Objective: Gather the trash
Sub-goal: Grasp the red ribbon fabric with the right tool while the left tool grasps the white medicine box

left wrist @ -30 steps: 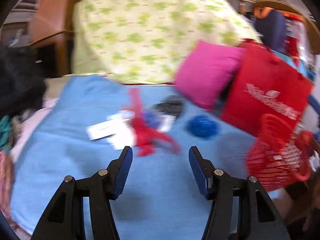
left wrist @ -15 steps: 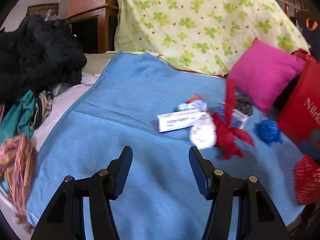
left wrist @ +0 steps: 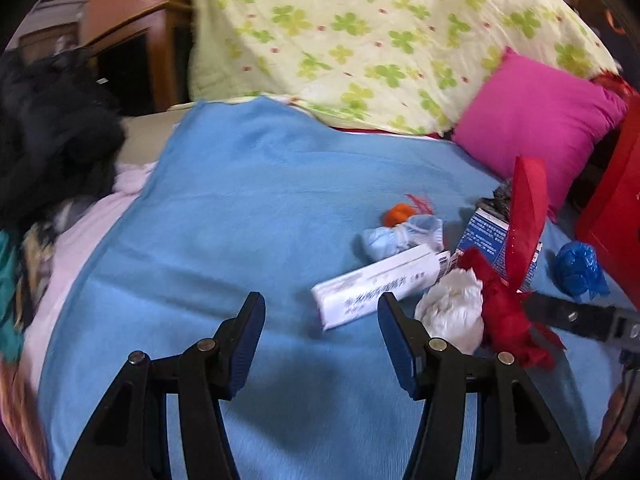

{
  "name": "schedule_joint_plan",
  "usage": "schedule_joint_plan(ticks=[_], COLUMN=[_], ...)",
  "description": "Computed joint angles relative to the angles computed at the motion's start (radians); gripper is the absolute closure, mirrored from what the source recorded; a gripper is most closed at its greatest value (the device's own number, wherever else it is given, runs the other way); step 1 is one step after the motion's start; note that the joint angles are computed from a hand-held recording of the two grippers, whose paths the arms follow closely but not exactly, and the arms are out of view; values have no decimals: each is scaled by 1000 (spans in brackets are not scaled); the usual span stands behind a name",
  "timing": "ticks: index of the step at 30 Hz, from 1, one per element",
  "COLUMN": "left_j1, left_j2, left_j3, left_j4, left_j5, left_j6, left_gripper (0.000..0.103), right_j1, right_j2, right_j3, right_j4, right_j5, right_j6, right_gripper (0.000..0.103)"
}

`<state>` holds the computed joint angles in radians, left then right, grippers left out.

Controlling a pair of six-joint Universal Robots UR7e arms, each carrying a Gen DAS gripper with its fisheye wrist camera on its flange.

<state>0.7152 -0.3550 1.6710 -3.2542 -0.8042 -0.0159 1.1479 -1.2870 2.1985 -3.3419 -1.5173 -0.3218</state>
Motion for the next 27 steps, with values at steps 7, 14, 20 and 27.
schedule_joint_plan(ticks=[7, 14, 20, 27], left_j1=[54, 77, 66, 44], left_j2=[56, 57, 53, 44], left_j3=[-155, -185, -171, -147], left_j4=[176, 224, 298, 305], left_j5=[-83, -186, -236, -244], left_j6=[92, 69, 84, 91], left_gripper=[44, 44, 74, 80], right_j1=[-24, -39, -63, -96], right_j2=[37, 11, -48, -126], right_j3=[-53, -31, -6, 38], right_j4=[80, 75, 107, 134], right_j5=[14, 53, 69, 89], right_j6=[11, -5, -10, 6], right_gripper=[55, 68, 68, 68])
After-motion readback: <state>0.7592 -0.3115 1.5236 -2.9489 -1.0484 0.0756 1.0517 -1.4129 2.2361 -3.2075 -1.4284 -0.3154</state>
